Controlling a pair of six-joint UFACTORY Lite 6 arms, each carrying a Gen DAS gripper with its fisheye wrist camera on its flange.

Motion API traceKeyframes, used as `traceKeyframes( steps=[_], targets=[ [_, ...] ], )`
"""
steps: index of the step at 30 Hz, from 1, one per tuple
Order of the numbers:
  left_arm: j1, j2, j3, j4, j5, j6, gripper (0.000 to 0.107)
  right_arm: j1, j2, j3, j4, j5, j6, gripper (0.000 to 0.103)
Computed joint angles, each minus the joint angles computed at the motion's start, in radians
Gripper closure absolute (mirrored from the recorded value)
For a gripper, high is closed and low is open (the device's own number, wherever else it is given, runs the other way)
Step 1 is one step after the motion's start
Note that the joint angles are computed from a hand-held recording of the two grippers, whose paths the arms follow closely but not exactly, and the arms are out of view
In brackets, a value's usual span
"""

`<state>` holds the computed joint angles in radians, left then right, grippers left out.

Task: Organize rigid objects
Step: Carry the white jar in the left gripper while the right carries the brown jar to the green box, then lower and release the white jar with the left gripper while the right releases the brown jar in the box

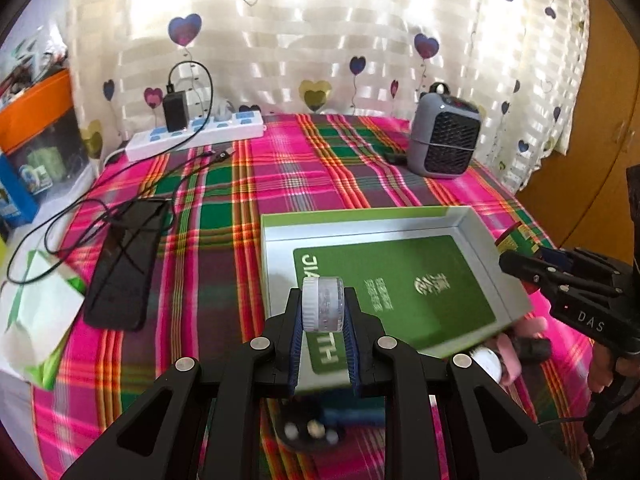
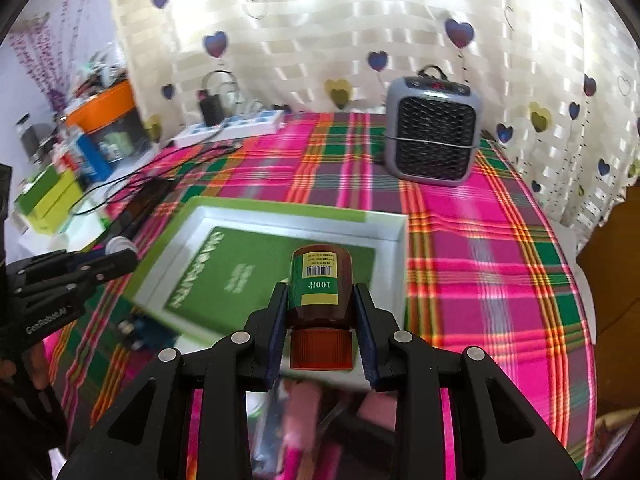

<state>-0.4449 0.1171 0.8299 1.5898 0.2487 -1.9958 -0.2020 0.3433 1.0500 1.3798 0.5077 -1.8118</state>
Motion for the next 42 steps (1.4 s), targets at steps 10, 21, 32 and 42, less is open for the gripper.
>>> traceKeyframes(
  steps=[10,21,32,42],
  targets=[
    [0.084,0.227,0.207,-0.046,-0.058,0.111,0.089,0.070,0.222,0.246,-0.158,-0.075,0.227,0.070],
    [0.127,0.366,0.346,-0.246,-0.086,0.361,0.089,0.120,0.331,0.376,-0.275,-0.126,0.354,0.070],
    [0.136,0.373,0.335,-0.067,-0.113,0.194,0.089,0.140,0.379,0.413,-0.299,-0.163,0.383,0.070],
    [0.140,0.382,0.344,-0.215,-0.113,0.350,0.088,0.157,0.392,0.417,-0.308,-0.182,0.384,0.070]
  ],
)
